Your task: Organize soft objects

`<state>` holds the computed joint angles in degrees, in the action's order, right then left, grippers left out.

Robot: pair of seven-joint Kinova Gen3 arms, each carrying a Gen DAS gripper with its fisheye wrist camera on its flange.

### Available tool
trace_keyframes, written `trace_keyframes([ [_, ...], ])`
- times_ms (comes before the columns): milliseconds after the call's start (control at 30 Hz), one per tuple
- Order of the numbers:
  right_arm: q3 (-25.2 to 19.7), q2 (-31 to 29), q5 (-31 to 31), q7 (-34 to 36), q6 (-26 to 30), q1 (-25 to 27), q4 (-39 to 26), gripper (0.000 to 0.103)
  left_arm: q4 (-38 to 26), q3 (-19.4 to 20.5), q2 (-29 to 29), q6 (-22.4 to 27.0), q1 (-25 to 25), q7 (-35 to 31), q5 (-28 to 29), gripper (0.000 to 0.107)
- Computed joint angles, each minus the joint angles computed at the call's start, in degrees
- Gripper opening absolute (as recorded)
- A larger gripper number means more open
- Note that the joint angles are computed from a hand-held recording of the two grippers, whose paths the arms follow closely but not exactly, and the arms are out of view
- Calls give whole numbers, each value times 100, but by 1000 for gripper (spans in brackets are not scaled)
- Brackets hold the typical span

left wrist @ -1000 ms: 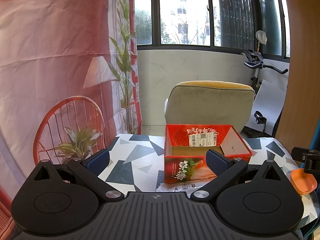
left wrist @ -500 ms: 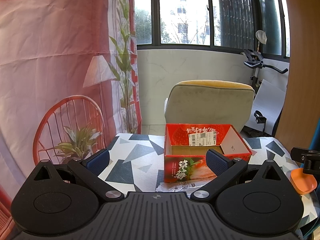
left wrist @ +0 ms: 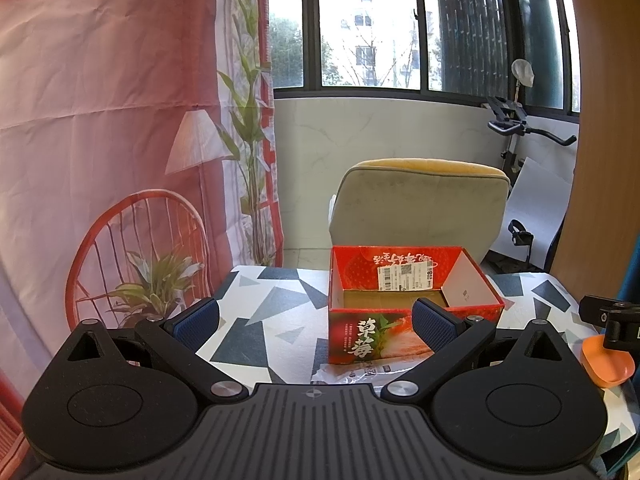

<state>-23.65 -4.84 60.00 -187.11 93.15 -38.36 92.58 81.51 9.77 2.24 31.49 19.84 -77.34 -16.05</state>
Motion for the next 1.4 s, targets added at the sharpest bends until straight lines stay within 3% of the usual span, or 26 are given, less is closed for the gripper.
trace_keyframes([
  [233, 48, -16, 165, -372, -321, -24, 344, 103, 82, -12, 43, -189, -3, -32, -77, 103],
  [433, 54, -478, 451, -1143, -1431, 221, 1339, 103, -17, -135, 298, -170, 81, 174, -226, 103],
  [533, -41, -543, 458, -1353, -1649, 453, 1579, 103, -6, -179, 408, -216, 81, 128, -167, 103],
  [800, 134, -142, 258, -864, -1655, 568, 1462, 103, 74, -215, 681, -443, -98, -416, 512, 103],
  [1067, 478, 196, -63, -603, -2002, 544, 1454, 103, 202, -398, 964, -590, -31, -555, 515, 103],
  [1200, 611, 400, -70, -669, -2138, 506, 1527, 103, 145, -185, 1139, -531, -387, -1041, 1151, 103],
  [1400, 812, 286, -61, -945, -2899, 609, 1931, 103, 5, -125, 1382, -292, -487, -1464, 1593, 102],
])
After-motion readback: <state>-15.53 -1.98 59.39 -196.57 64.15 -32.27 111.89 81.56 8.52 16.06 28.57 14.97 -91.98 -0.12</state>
